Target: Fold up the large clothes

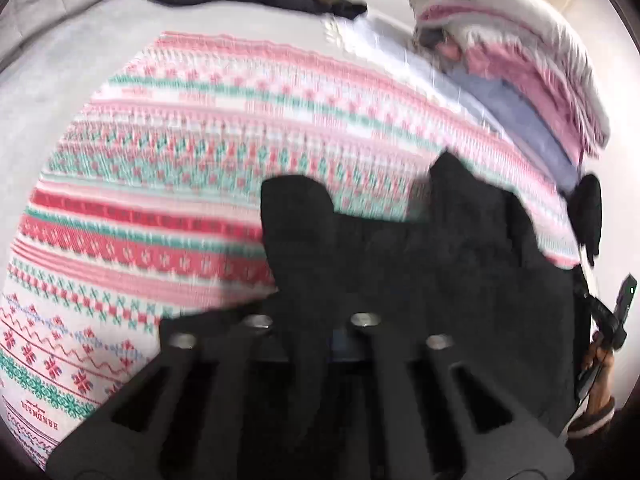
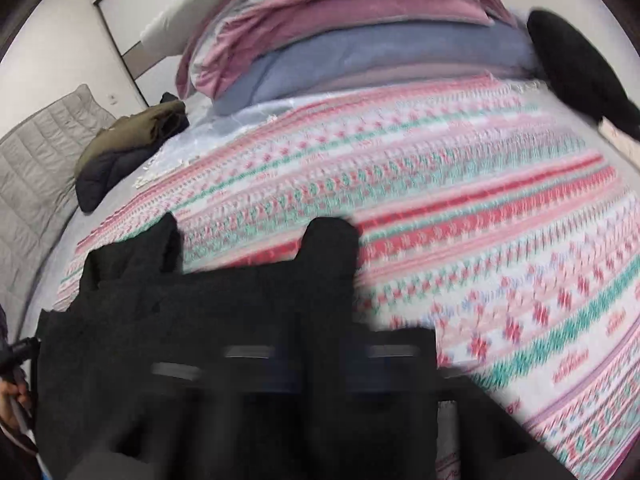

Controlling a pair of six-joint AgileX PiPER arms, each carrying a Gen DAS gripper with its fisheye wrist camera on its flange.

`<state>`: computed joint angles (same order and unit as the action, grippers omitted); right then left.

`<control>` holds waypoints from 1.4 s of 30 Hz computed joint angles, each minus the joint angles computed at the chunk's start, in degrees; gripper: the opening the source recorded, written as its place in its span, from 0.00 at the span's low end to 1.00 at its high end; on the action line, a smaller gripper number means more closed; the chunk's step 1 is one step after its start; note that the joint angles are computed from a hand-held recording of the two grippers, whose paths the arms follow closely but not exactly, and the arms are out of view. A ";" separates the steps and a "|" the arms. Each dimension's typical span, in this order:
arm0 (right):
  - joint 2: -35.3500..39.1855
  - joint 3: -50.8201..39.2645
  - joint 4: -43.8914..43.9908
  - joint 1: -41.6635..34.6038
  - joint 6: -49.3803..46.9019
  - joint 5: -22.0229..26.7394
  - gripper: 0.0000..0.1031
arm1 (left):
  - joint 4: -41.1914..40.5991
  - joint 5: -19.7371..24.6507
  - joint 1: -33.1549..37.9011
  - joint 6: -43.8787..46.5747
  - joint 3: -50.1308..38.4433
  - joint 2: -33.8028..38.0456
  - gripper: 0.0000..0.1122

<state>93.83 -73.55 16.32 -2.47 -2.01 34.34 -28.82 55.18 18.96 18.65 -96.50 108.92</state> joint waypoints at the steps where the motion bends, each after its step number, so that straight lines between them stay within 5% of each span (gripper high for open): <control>1: -0.79 0.30 0.75 -0.51 -0.36 -1.95 0.05 | -3.22 -2.48 0.44 2.52 1.65 -1.93 0.06; 5: -4.18 -0.94 15.34 -4.69 -8.27 -6.87 0.05 | -21.69 -8.00 4.62 14.88 5.41 -7.81 0.06; 7: -3.05 -3.23 16.25 -4.91 -8.48 -7.69 0.05 | -23.54 -10.26 5.12 14.44 3.57 -7.00 0.06; 10: 3.72 -10.21 9.66 -2.53 -1.14 -8.69 0.05 | -20.83 -11.44 4.79 9.33 -2.53 -1.23 0.07; 14: 14.25 -19.07 -2.63 0.46 7.91 -7.17 0.05 | -6.32 -16.23 0.26 0.24 -7.25 6.85 0.07; 17: 23.03 -26.17 -7.94 1.64 12.55 -2.07 0.06 | 1.77 -13.44 -1.38 -5.84 -13.52 14.62 0.07; 20: 26.63 -28.60 -0.81 -0.86 9.55 0.44 0.08 | 1.07 -9.23 -0.47 -7.47 -17.37 17.73 0.11; 22: 26.12 -28.05 2.47 -1.99 7.42 0.76 0.09 | 3.35 -7.97 -0.53 -9.51 -18.08 17.45 0.24; 26: 21.65 -25.74 -7.74 0.62 12.40 0.58 0.18 | 15.35 -6.51 -2.95 -14.05 -18.38 13.80 0.49; 28: 17.85 -22.82 -12.70 2.90 14.76 -1.21 0.29 | 12.35 -10.61 -3.48 -8.93 -11.43 7.62 0.69; 30: 13.83 -18.72 -11.60 5.16 13.50 -5.07 0.51 | 5.93 -14.61 -4.23 -2.17 -4.62 1.82 0.73; 32: 11.68 -17.09 -6.72 8.32 9.46 -6.37 0.64 | 1.80 -12.67 -6.07 3.40 -3.76 0.03 0.75; 36: 19.23 -29.37 7.35 13.99 -5.73 7.05 0.71 | 6.27 -8.50 -12.19 4.98 -7.11 3.12 0.77; 39: 26.95 -38.01 0.28 17.69 -4.00 13.45 0.71 | 15.71 -7.51 -13.45 -0.52 -10.68 8.42 0.77; 42: 31.34 -41.93 -1.14 12.74 -3.34 14.96 0.71 | 27.43 -7.78 -10.94 -6.22 -15.19 14.18 0.78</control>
